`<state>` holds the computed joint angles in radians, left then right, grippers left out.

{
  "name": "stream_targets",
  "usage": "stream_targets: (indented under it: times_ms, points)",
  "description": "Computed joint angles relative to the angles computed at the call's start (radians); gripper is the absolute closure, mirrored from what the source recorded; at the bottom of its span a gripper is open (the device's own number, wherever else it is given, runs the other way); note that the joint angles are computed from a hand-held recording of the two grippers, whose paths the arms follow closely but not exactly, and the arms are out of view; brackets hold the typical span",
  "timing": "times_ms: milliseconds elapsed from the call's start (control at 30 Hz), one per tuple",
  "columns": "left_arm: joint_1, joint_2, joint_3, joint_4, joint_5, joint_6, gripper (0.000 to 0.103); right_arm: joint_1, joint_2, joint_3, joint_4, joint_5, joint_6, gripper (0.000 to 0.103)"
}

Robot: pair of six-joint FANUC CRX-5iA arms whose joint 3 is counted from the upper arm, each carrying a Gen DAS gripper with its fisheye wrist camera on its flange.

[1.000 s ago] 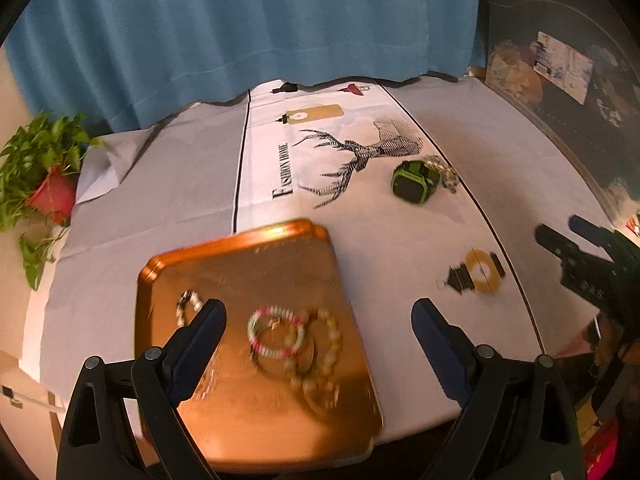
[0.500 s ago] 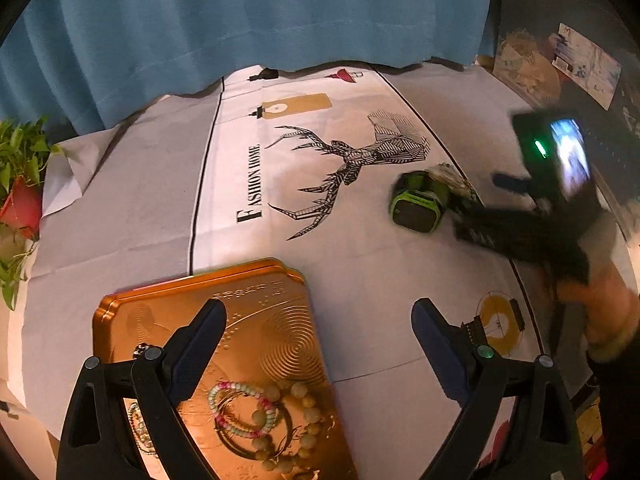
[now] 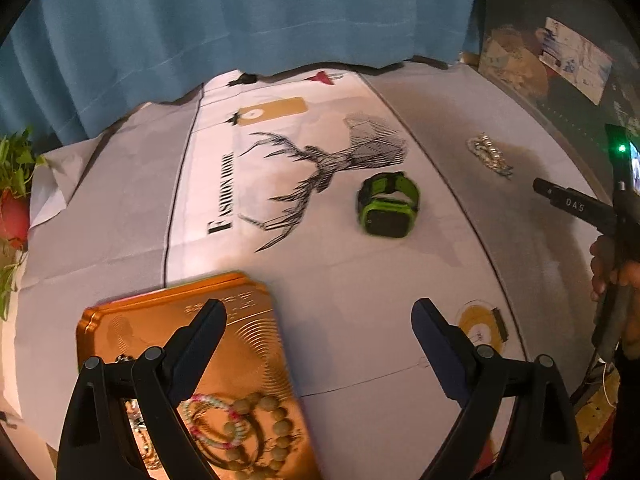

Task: Organize jewelry
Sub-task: 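Grasp the green watch strap with the left tool while the right tool grasps the pearl brooch pin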

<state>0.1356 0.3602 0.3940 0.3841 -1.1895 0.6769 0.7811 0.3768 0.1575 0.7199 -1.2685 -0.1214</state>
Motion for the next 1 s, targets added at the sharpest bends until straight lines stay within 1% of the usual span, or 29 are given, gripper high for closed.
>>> stream_targets:
  times_ms: [33,100,167,233,333,400,500,533,600,700,767,833,867,900,933,967,1000]
  points:
    - [-0.004,-0.001,-0.003,0.006,0.002,-0.003,0.011,-0.001,-0.011,-0.017,0.004,0.012,0.002,0.024]
    - [-0.016,0.005,0.0,0.015,0.006,-0.006,0.011,-0.011,-0.006,-0.011,0.012,0.021,0.029,0.024]
    - [-0.028,0.018,0.011,0.025,0.012,-0.002,0.011,-0.027,-0.021,-0.039,0.03,0.069,0.032,0.024]
    - [-0.045,0.048,0.045,0.031,0.01,0.02,0.011,-0.047,-0.006,-0.02,0.022,0.084,0.068,0.024]
    - [-0.068,0.095,0.11,0.015,-0.014,0.067,0.011,-0.071,0.037,0.035,0.003,0.066,0.134,0.024]
    - [-0.076,0.109,0.128,0.015,-0.019,0.081,0.011,-0.082,0.041,0.036,0.003,0.094,0.156,0.024]
    - [-0.084,0.119,0.133,0.016,-0.007,0.087,0.011,-0.099,0.04,0.024,0.024,0.148,0.165,0.025]
    - [-0.085,0.12,0.133,0.014,-0.003,0.089,0.011,-0.108,0.039,0.022,0.021,0.173,0.173,0.026]
    - [-0.089,0.129,0.142,0.011,-0.002,0.101,0.011,-0.12,0.042,0.032,0.005,0.212,0.202,0.038]
    - [-0.097,0.148,0.163,0.007,-0.008,0.12,0.011,-0.136,0.074,0.087,-0.026,0.229,0.277,0.047]
    - [-0.103,0.162,0.18,0.007,-0.015,0.123,0.011,-0.145,0.108,0.142,-0.055,0.22,0.345,0.049]
    - [-0.115,0.184,0.209,0.003,-0.028,0.125,0.011,-0.15,0.134,0.181,-0.068,0.209,0.382,0.05]
    - [-0.118,0.197,0.225,0.005,-0.038,0.125,0.011,-0.155,0.146,0.199,-0.077,0.203,0.398,0.053]
    - [-0.122,0.211,0.242,0.01,-0.049,0.122,0.011,-0.159,0.153,0.208,-0.085,0.205,0.407,0.067]
    - [-0.127,0.226,0.26,0.011,-0.061,0.124,0.011,-0.165,0.156,0.215,-0.098,0.21,0.414,0.077]
    - [-0.132,0.241,0.278,0.007,-0.075,0.127,0.011,-0.169,0.144,0.192,-0.088,0.241,0.395,0.084]
    - [-0.136,0.258,0.301,0.002,-0.095,0.13,0.011,-0.171,0.143,0.193,-0.091,0.236,0.388,0.084]
